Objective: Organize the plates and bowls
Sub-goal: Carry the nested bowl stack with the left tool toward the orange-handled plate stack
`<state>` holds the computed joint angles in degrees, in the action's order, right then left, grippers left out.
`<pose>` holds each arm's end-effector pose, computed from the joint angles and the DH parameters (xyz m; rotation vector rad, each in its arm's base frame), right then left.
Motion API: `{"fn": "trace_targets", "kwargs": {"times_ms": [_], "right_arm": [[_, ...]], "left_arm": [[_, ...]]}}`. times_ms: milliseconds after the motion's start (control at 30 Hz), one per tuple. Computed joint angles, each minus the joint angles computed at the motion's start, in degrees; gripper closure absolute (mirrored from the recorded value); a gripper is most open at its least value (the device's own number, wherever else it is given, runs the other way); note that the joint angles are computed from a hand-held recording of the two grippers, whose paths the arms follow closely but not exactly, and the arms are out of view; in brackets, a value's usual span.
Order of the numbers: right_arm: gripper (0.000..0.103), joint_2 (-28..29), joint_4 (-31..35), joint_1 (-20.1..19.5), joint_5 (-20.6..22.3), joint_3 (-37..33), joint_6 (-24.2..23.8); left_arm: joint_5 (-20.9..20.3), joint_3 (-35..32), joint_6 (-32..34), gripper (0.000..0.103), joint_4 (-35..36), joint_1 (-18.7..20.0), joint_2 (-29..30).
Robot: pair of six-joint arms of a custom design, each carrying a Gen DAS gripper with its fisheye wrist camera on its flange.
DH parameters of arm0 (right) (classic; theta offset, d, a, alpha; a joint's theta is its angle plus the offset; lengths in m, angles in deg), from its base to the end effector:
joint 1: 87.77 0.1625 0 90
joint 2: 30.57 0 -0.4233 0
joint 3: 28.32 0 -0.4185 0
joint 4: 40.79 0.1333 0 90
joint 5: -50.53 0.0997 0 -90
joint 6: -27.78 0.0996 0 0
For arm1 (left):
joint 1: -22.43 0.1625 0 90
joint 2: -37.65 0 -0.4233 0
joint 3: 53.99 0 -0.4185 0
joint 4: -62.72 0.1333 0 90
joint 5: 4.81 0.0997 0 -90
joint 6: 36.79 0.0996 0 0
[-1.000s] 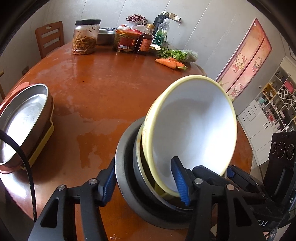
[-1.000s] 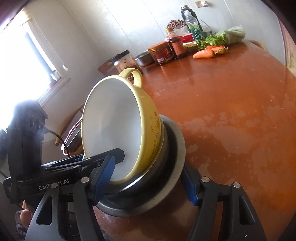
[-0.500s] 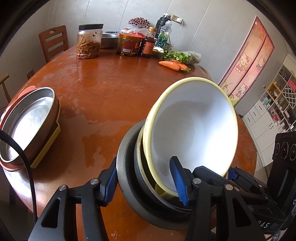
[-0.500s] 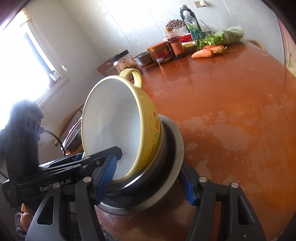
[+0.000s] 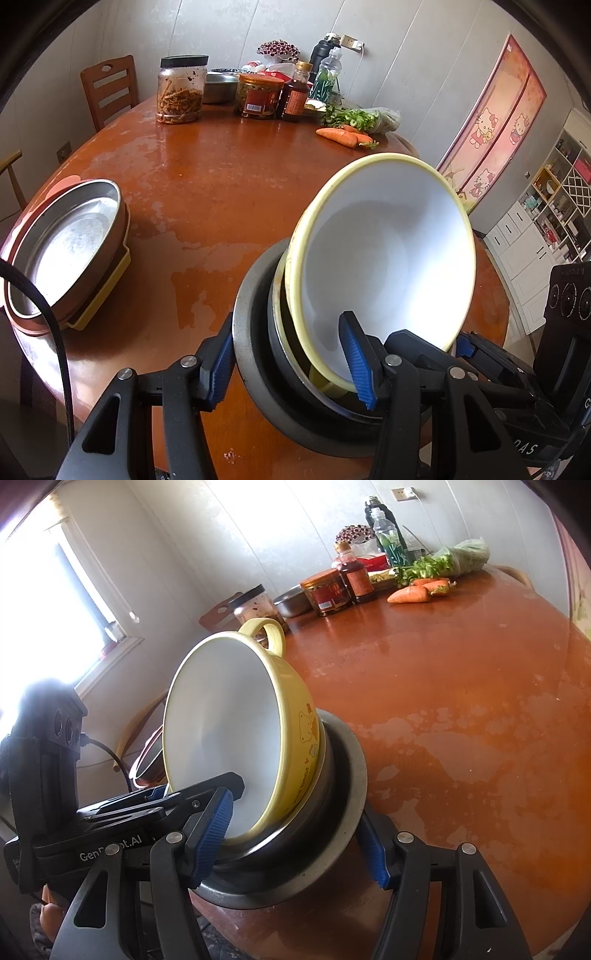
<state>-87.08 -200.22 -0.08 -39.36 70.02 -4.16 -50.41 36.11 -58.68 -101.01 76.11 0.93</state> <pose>0.1060 -0.6847 0.1943 0.7481 -2.8258 0.6870 -0.2553 -0.6900 0.0477 0.1316 2.4903 -0.8837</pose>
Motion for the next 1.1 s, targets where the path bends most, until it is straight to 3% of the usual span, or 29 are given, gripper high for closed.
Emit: {"fn": "trace_targets", "kwargs": {"times_ms": [1100], "right_arm": [[0.036,0.7,-1.7,3.4,-0.8,-0.2,-1.3]], "left_arm": [[1.0,4.0,0.8,0.050,-2.9,-0.7,-4.6]]}}
